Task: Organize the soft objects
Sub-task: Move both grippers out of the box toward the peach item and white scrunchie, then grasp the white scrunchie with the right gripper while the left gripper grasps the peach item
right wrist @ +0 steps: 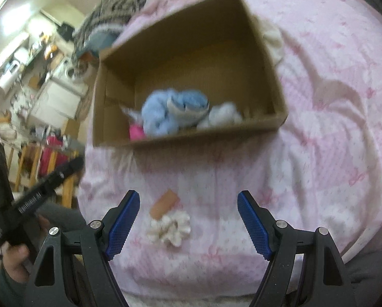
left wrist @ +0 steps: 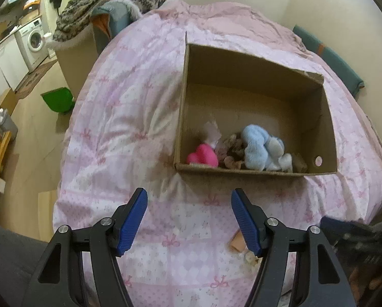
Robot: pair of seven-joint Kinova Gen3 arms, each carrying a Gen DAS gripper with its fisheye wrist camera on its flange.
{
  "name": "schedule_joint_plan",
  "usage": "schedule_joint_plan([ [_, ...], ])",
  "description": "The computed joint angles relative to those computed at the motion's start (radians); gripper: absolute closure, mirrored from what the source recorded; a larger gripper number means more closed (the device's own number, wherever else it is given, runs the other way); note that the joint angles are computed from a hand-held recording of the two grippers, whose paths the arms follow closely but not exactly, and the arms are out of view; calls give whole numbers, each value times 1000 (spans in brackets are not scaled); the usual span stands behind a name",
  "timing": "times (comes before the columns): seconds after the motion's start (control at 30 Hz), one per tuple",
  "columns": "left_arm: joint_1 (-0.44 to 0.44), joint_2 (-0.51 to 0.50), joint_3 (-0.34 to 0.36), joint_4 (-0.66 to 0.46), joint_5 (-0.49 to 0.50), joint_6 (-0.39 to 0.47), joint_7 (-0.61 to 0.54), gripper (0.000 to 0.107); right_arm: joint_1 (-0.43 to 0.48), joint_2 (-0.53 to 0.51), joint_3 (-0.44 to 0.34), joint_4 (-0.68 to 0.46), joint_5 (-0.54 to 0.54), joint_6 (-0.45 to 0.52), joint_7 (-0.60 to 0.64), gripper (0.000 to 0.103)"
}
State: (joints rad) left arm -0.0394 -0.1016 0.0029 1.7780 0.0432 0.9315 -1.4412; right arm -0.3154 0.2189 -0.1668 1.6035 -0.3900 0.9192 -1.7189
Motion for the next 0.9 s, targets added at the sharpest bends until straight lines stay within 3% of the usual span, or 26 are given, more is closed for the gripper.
schedule_joint_plan([
  [0.2, -1, 22, 0, -6, 2, 17, 0, 42, -74, 122, -27, -112, 81, 160, 17, 20],
  [0.47, 1, 55, 0, -12, 23, 35, -14, 42, -111, 203, -37, -167, 81, 202, 46, 20],
  [0.53, 2, 66, 1, -16, 29, 39, -14, 42, -121, 207, -34, -173, 95, 198, 52, 33],
  [0.57, 2, 71, 2, -17, 32, 40, -16, 42, -124, 211, -32, -173, 98, 198, 52, 51],
  [0.6, 4, 77, 3, -18, 34, 42, -17, 42, -123, 213, -30, -176, 98, 206, 48, 60],
  [0.63, 6, 81, 5, -21, 34, 47, -18, 42, -120, 213, -28, -173, 96, 205, 47, 63],
  [0.7, 12, 95, 10, -25, 34, 55, -21, 42, -118, 206, -25, -168, 100, 204, 48, 80],
  [0.9, 32, 128, 24, -27, 34, 63, -50, 42, -109, 169, -17, -139, 106, 151, 42, 88],
])
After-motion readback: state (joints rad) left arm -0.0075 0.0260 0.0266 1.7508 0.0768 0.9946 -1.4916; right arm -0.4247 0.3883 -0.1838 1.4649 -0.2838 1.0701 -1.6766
